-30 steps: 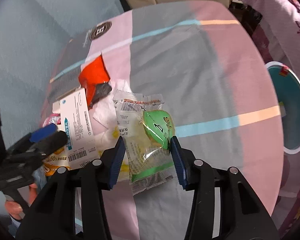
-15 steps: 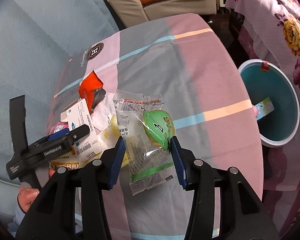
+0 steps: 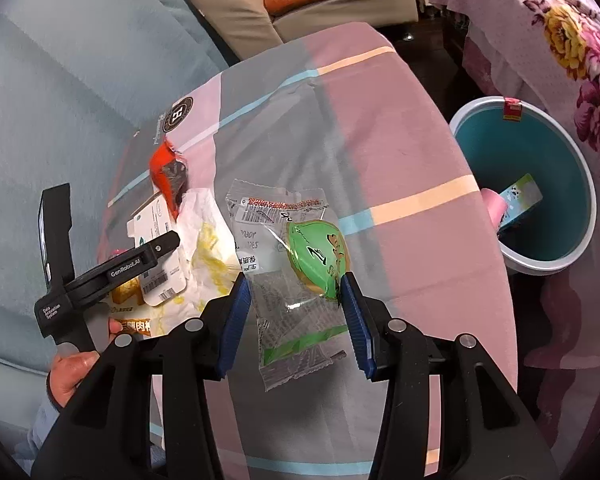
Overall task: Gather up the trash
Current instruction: 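Grasp the white medicine box with the left gripper while the right gripper grasps the clear bag with green item, then carry the medicine box and clear bag over the teal bin and open both grippers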
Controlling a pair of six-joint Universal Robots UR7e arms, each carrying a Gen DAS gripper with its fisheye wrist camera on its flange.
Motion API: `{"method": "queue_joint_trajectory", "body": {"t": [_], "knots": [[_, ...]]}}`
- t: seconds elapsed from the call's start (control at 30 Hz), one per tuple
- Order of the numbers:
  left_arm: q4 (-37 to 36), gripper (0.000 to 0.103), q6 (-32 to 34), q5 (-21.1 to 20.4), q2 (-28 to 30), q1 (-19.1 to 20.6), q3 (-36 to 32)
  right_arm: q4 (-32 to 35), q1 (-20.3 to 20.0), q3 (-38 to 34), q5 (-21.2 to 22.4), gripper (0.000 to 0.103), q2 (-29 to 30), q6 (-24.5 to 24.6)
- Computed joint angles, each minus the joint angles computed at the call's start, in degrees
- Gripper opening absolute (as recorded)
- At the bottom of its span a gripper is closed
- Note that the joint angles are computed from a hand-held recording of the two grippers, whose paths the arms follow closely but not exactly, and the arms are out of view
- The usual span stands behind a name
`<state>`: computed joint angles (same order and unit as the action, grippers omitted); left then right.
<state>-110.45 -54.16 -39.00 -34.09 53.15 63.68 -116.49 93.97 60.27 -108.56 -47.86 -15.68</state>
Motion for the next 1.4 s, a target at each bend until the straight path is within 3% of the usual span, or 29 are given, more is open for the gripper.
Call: {"method": "queue_joint_trajectory", "body": {"t": [0.03, 0.07, 0.1, 0.27, 0.37, 0.4, 0.43, 0.5, 0.7, 0.87, 0.9, 1.03, 1.1, 1.4], "knots": [[-0.8, 0.058, 0.8, -0.3, -0.6, -0.2, 0.8, 0.0, -0.1, 0.1, 0.3, 0.044, -0.2, 0.0], [-1.3, 0.027, 1.1, -0.5, -1.0, -0.4, 1.5, 0.0, -0.3, 0.2, 0.7, 0.044, -0.3, 0.1], [-2.5, 0.007, 1.8, -2.1, -1.8, -0.4, 2.4, 0.0, -0.5, 0.3, 1.2, 0.044, -0.5, 0.1], [-1.9, 0.007, 3.6, -3.9, -2.8, -0.7, 3.5, 0.1, -1.2, 0.6, 2.5, 0.044, -0.9, 0.3], [-4.1, 0.017, 1.7, -5.3, -3.2, -0.5, 4.1, 0.2, -1.4, 0.9, 2.8, 0.044, -1.2, 0.4], [-3.9, 0.039, 0.4, -6.2, -3.1, -0.3, 3.6, 0.3, -1.5, 0.9, 2.8, 0.044, -1.2, 0.4], [-3.9, 0.072, -0.3, -7.0, -2.8, -0.1, 2.9, 0.4, -1.5, 0.8, 2.9, 0.044, -1.3, 0.2], [-2.6, 0.091, -1.5, -4.8, -1.6, -0.4, 1.3, 0.4, -1.5, 0.4, 2.9, 0.044, -1.2, -0.1], [6.3, 0.091, -3.6, -1.5, 3.6, 0.2, -7.8, 1.7, -1.6, -2.8, 2.9, 0.044, 0.4, -0.7], [11.8, 0.091, -6.5, -3.1, 5.6, 1.6, -11.2, 3.3, -2.0, -5.1, 3.4, 0.044, 1.8, -0.8], [10.9, 0.090, -6.0, -3.3, 5.5, 1.7, -10.7, 3.5, -2.1, -5.4, 3.4, 0.044, 2.0, -0.7], [5.7, 0.067, -2.7, -2.1, 3.2, 0.9, -6.5, 3.5, -2.4, -5.6, 3.9, 0.044, 2.2, -0.9], [3.5, 0.064, -1.2, -1.9, 1.7, 0.2, -4.2, 3.6, -2.6, -5.7, 4.5, 0.044, 2.1, -0.9], [-7.5, 0.060, 6.7, -1.5, -2.7, -4.0, 3.1, 2.3, -3.4, -4.2, 6.3, 0.044, 0.1, -0.6]]}}
